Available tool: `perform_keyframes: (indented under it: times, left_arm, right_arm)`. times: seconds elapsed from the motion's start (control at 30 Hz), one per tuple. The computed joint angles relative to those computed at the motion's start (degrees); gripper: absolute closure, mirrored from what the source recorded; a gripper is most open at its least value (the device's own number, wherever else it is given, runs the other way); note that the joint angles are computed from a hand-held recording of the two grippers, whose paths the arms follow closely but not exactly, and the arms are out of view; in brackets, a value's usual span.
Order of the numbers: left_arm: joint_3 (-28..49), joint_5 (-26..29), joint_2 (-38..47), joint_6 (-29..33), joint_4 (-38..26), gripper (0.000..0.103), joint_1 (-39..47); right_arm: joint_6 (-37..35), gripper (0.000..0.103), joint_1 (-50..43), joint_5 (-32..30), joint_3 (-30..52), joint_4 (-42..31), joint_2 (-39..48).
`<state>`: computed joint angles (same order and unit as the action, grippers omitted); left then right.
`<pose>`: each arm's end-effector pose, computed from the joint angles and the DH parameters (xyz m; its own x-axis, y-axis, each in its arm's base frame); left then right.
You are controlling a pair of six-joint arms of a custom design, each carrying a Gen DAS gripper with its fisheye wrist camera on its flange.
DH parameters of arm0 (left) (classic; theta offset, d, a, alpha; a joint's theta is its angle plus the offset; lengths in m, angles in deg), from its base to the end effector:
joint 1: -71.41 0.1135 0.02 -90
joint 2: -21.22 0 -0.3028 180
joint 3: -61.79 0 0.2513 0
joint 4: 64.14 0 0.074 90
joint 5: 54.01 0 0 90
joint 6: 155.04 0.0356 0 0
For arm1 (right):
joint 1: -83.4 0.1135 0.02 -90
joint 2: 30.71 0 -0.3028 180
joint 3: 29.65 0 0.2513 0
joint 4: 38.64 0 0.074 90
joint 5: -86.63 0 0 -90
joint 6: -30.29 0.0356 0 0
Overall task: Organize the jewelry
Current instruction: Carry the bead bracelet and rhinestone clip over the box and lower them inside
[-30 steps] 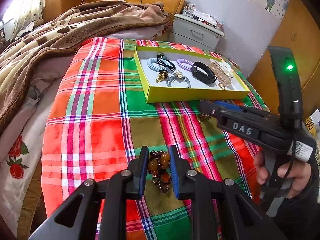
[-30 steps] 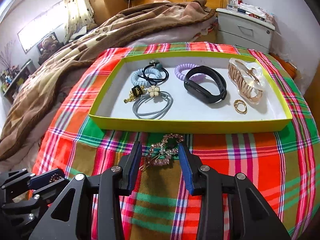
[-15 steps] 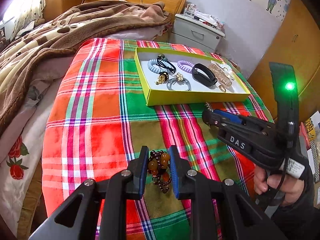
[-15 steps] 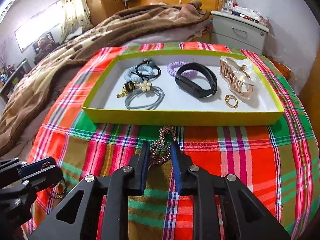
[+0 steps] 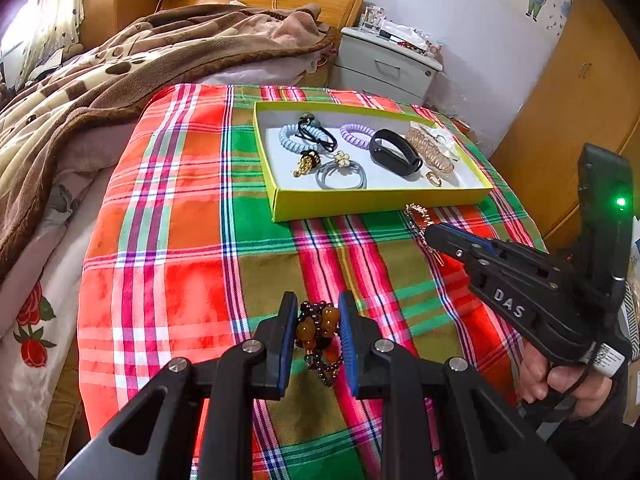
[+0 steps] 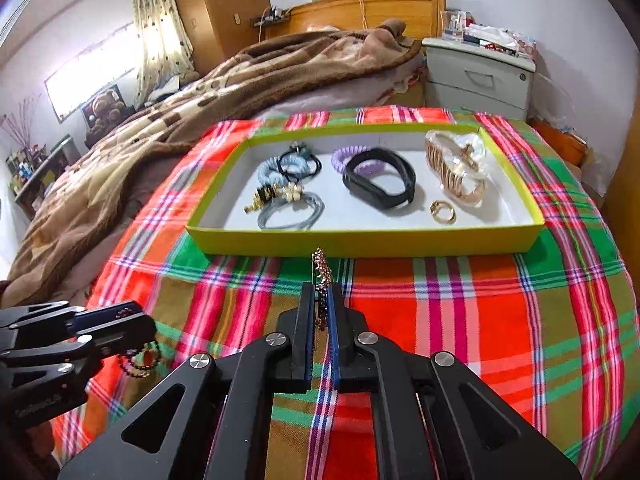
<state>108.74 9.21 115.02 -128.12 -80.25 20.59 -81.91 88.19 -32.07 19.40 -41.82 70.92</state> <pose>0.1767 -0.1914 0.1381 -0.7564 -0.3319 -0.5637 -0.2470 0.9429 -0.2237 0.2905 0.0415 0.1235 -0.6333 -0.3857 -0.6710 -0.6284 0.7623 0.1550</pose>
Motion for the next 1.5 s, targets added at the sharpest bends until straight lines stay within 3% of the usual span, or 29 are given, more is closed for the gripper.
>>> perform_keyframes:
  times: [0.43, 0.93, 1.5]
  left_arm:
    - [5.3, -0.1, -2.3, 8.2, -3.1, 0.081, 5.6]
    - [13.0, 9.4, 5.8, 19.8, 1.0, 0.081, 18.8]
    - [17.3, 14.9, 15.6, 20.9, 2.8, 0.081, 22.3]
  right_arm:
    - [0.7, 0.097, -0.8, -2.5, 7.2, -5.5, -0.2]
    - [0.5, 0.097, 1.7, -0.6, 18.7, -11.3, 9.5]
    - [-2.4, 0.097, 3.5, 0.8, 24.5, -15.7, 15.3]
